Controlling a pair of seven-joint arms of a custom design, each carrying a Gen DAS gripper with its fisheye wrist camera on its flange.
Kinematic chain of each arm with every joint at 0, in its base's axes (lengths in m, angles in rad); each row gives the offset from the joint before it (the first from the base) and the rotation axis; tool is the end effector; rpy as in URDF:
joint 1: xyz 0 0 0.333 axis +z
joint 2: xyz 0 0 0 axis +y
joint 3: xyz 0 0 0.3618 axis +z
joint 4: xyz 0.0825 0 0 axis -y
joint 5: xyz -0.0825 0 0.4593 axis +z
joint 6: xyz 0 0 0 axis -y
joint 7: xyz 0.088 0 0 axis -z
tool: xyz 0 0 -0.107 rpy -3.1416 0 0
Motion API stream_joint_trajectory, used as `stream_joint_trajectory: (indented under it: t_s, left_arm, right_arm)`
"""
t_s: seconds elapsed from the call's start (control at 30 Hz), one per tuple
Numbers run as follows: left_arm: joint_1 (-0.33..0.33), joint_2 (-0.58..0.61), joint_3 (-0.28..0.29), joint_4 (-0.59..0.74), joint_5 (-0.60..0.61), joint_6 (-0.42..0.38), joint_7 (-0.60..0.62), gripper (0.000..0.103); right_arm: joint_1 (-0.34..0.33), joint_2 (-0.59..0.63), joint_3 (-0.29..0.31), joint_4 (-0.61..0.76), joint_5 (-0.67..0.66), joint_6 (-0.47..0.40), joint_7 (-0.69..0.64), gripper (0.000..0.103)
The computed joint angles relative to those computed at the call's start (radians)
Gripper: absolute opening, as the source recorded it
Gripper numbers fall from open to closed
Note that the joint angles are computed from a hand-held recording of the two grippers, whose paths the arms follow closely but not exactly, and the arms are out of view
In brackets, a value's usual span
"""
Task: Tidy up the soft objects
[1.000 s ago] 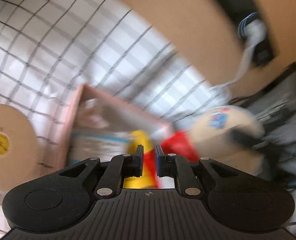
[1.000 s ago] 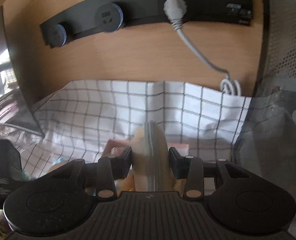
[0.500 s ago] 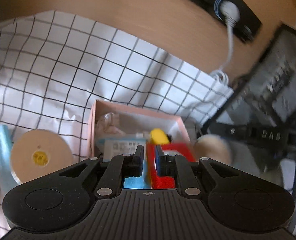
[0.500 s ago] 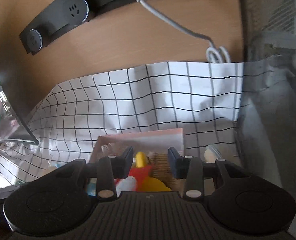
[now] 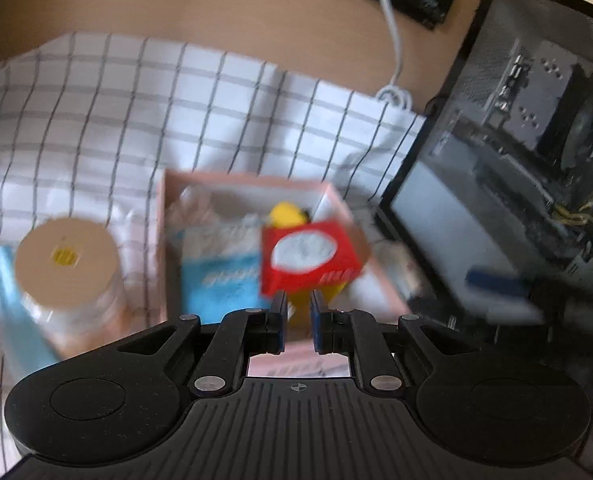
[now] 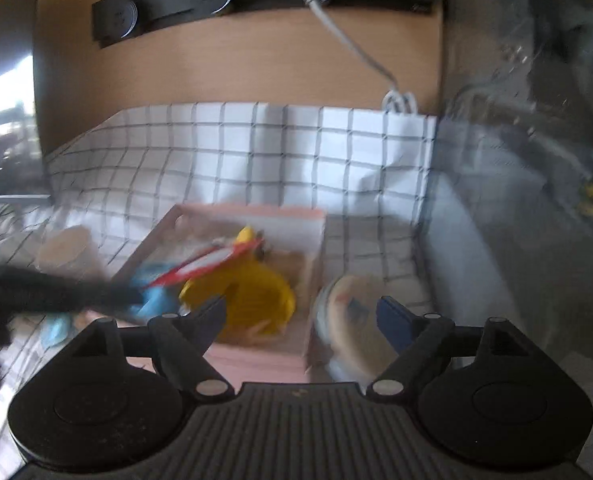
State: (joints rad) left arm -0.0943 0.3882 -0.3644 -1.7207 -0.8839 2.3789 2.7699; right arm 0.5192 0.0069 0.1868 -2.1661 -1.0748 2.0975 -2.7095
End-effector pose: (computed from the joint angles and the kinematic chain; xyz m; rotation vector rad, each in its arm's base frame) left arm 0.6942 -0.3182 0.4138 0.7427 -2.6706 1.2482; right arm 0.4874 0.3596 0.4096 -1.0828 2.2666 -1.0625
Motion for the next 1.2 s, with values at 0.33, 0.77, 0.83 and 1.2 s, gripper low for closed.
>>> stream_joint_trajectory:
  t_s: [0.33, 0.77, 0.83, 1.2]
  left_arm:
    - [-0.020, -0.017, -0.018, -0.032, -0.004, 0.050, 0.125, 0.013]
    - [0.011, -0.039, 0.020, -0.037, 0.020, 0.000, 0.010, 0.013]
    - [0.016, -0.046, 0.030, -0.042, 0.023, -0.006, -0.013, 0.013]
    - [0.031, -0.065, 0.084, -0.065, 0.147, -0.016, -0.210, 0.013]
  right_arm:
    - [0.106, 0.165, 0.001, 0.155, 0.054, -0.390, -0.203, 0.079]
    - [0.111, 0.279, -0.078, 0.192, 0.103, -0.399, -0.404, 0.057]
    - [0.105, 0.290, -0.090, 0.202, 0.112, -0.407, -0.381, 0.047]
    - [0.113, 0.223, -0.069, 0.202, 0.105, -0.409, -0.456, 0.039]
